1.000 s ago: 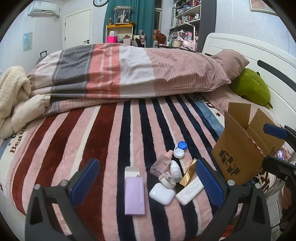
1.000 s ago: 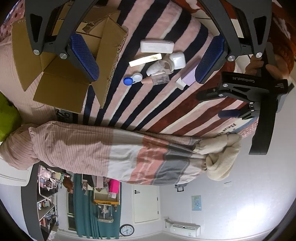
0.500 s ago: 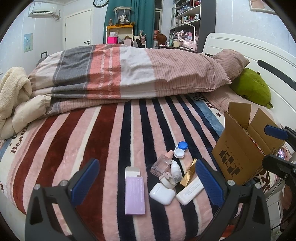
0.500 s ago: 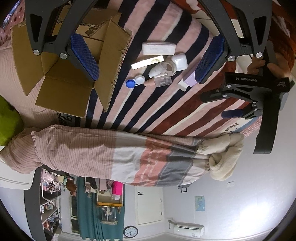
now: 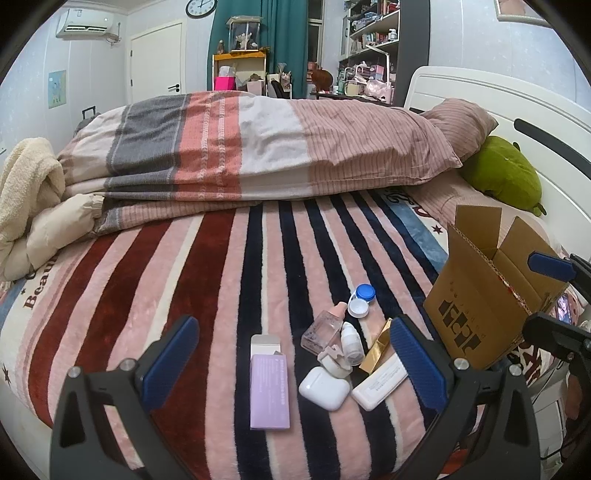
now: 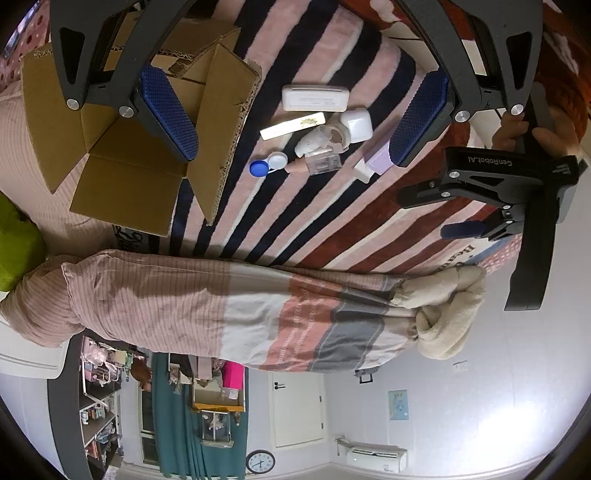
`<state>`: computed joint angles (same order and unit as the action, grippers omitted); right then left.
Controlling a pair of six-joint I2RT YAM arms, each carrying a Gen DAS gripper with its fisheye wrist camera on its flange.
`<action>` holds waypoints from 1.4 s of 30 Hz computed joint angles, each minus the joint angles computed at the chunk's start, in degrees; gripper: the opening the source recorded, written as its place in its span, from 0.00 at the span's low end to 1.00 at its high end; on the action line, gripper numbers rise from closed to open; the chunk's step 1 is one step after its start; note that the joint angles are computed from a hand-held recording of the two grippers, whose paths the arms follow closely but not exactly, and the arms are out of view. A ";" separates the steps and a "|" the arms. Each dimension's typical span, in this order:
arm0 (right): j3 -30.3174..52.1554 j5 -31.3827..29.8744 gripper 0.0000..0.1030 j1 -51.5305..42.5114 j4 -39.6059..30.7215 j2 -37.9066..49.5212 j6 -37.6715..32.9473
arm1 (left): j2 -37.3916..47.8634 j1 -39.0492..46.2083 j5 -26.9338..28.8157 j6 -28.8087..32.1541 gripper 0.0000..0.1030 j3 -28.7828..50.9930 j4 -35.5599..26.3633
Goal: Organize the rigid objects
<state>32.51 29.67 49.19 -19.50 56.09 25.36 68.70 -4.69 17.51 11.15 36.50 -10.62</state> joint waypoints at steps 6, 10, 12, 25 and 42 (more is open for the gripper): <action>-0.16 -0.36 1.00 -0.21 -0.20 -0.41 -0.08 | -0.04 0.05 -0.04 0.05 1.00 -0.10 0.12; -0.27 -0.52 1.00 -0.22 0.25 -0.44 -0.11 | 0.12 0.50 -0.03 0.22 1.00 0.13 0.05; -0.15 -0.45 1.00 -0.18 0.12 -0.28 -0.11 | 0.42 1.40 0.53 0.71 1.00 0.47 -0.13; -0.36 -0.58 1.00 -0.10 0.34 -0.26 -0.12 | 0.79 2.65 1.04 1.46 1.00 0.49 0.17; 17.74 -14.49 0.72 2.65 8.43 35.05 -5.95 | 15.87 16.66 6.04 15.35 1.00 3.25 7.66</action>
<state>50.25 15.18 51.84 -11.06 91.13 19.41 84.57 11.97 23.55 26.50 39.74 -2.96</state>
